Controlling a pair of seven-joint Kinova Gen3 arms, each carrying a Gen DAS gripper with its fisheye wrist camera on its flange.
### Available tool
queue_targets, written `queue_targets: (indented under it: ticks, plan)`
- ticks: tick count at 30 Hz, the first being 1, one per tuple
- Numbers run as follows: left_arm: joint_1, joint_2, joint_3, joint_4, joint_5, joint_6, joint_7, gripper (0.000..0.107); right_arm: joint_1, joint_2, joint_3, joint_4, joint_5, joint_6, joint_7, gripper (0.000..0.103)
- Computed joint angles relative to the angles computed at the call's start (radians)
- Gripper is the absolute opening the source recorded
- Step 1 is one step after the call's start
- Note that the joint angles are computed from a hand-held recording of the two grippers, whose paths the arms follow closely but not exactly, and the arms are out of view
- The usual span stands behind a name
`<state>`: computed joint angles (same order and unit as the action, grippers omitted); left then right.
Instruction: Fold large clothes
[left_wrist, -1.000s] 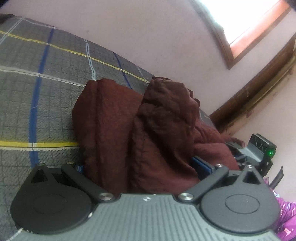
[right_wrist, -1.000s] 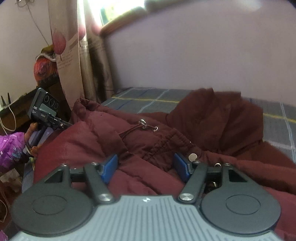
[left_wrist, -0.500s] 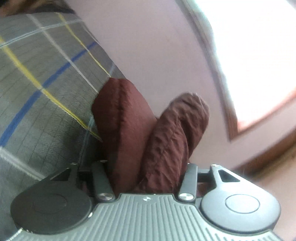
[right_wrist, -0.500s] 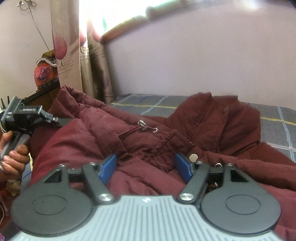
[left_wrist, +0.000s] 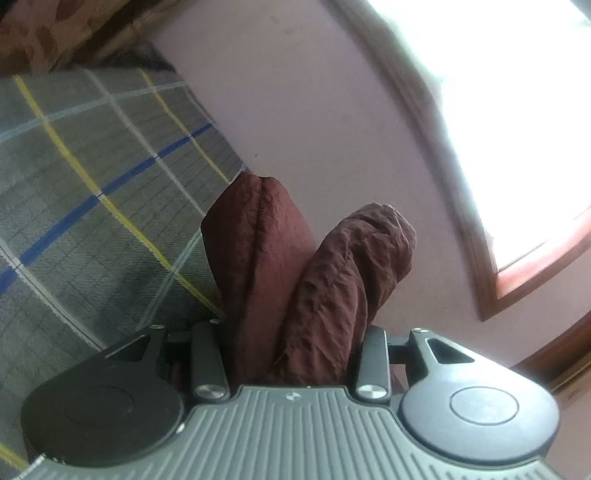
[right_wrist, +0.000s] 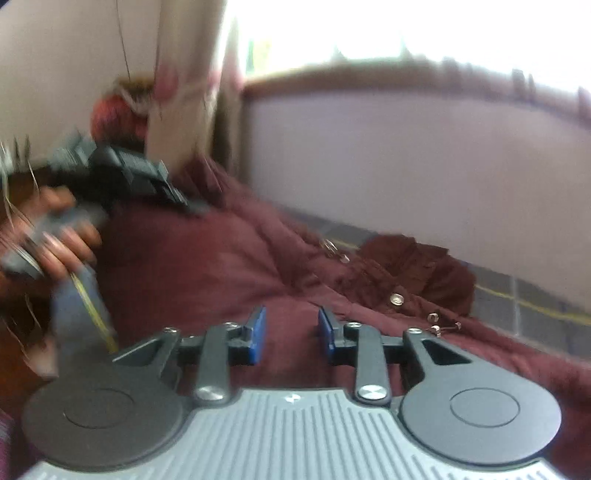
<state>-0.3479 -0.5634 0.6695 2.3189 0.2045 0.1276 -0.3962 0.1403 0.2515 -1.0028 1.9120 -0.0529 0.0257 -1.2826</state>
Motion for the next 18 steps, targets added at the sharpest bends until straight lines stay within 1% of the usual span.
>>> queue_targets:
  ticks: [1, 2, 3, 4, 5, 6, 8, 10, 12, 13, 14, 16, 18]
  plan:
    - [-0.03, -0.025, 0.027, -0.027, 0.033, 0.041, -0.026, 0.04, -0.045, 0.025, 0.046, -0.038, 0.036, 0.041, -0.019, 0.023]
    - [-0.063, -0.045, 0.056, -0.059, 0.061, 0.081, -0.046, 0.04, -0.085, 0.052, 0.088, -0.076, 0.055, 0.081, -0.025, 0.023]
    - [-0.109, -0.078, 0.097, -0.095, 0.085, 0.122, -0.05, 0.04, -0.107, 0.087, 0.112, -0.109, 0.059, 0.105, -0.02, 0.023]
    - [-0.155, -0.103, 0.138, -0.141, 0.092, 0.163, -0.039, 0.04, -0.113, 0.119, 0.117, -0.131, 0.046, 0.115, -0.017, 0.022]
    - [-0.202, -0.125, 0.181, -0.187, 0.086, 0.203, -0.027, 0.04, -0.099, 0.156, 0.104, -0.151, 0.017, 0.119, -0.029, 0.022]
    - [-0.248, -0.147, 0.223, -0.233, 0.087, 0.244, -0.031, 0.04, -0.068, 0.2, 0.072, -0.169, -0.024, 0.117, -0.034, 0.022]
    - [-0.341, -0.155, 0.316, -0.326, 0.107, 0.29, -0.084, 0.04, 0.003, 0.283, -0.012, -0.184, -0.105, 0.11, -0.006, 0.022]
    - [-0.433, -0.177, 0.409, -0.419, 0.133, 0.344, -0.103, 0.045, 0.044, 0.343, -0.057, -0.194, -0.166, 0.116, 0.004, 0.022]
    - [-0.526, -0.216, 0.501, -0.495, 0.17, 0.362, -0.121, 0.048, 0.087, 0.395, -0.102, -0.194, -0.209, 0.115, 0.002, 0.022]
    - [-0.572, -0.241, 0.548, -0.538, 0.172, 0.371, -0.118, 0.05, 0.111, 0.422, -0.128, -0.195, -0.223, 0.118, -0.001, 0.022]
    - [-0.618, -0.277, 0.583, -0.578, 0.189, 0.38, -0.109, 0.051, 0.135, 0.451, -0.152, -0.195, -0.245, 0.118, 0.005, 0.021]
    - [-0.694, -0.365, 0.621, -0.658, 0.218, 0.422, -0.11, 0.055, 0.179, 0.507, -0.204, -0.189, -0.26, 0.107, -0.007, 0.02]
    - [-0.752, -0.452, 0.627, -0.73, 0.247, 0.467, -0.141, 0.06, 0.224, 0.566, -0.257, -0.179, -0.273, 0.098, -0.005, 0.019]
